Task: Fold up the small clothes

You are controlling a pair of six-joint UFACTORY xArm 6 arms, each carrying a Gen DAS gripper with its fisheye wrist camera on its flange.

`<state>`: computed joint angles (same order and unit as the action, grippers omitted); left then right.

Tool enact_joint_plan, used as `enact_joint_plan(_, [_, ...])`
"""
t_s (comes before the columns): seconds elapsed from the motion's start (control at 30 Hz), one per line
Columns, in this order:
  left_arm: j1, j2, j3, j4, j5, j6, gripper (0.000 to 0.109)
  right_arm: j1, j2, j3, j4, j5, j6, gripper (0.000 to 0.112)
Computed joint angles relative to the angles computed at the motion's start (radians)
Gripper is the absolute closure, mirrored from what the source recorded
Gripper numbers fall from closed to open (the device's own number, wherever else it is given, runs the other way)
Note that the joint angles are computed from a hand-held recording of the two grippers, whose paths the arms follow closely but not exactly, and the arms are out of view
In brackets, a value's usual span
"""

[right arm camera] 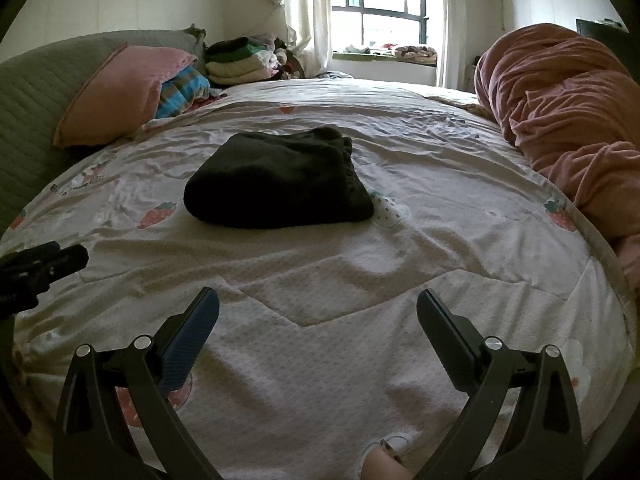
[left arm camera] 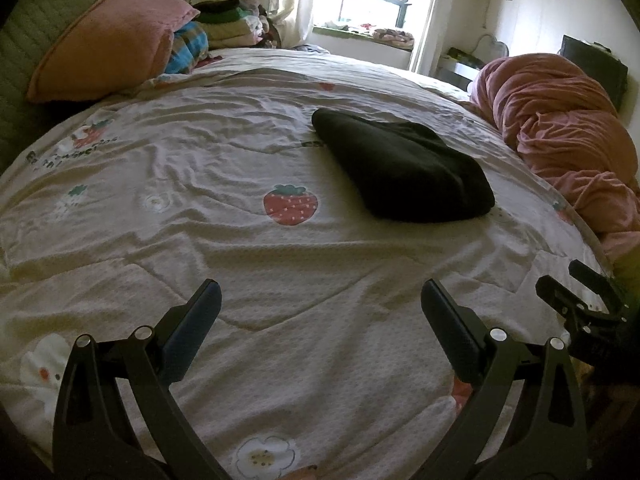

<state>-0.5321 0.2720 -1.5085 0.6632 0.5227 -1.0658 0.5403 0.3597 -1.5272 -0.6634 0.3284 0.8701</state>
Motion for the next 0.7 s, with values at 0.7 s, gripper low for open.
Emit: enact_joint_plan(0.7, [-0.003, -0.006, 0.002, 0.018, 0.021, -0.021, 0.015, 0.004, -0.005, 0.007, 0.018, -0.009, -0.023, 0.014])
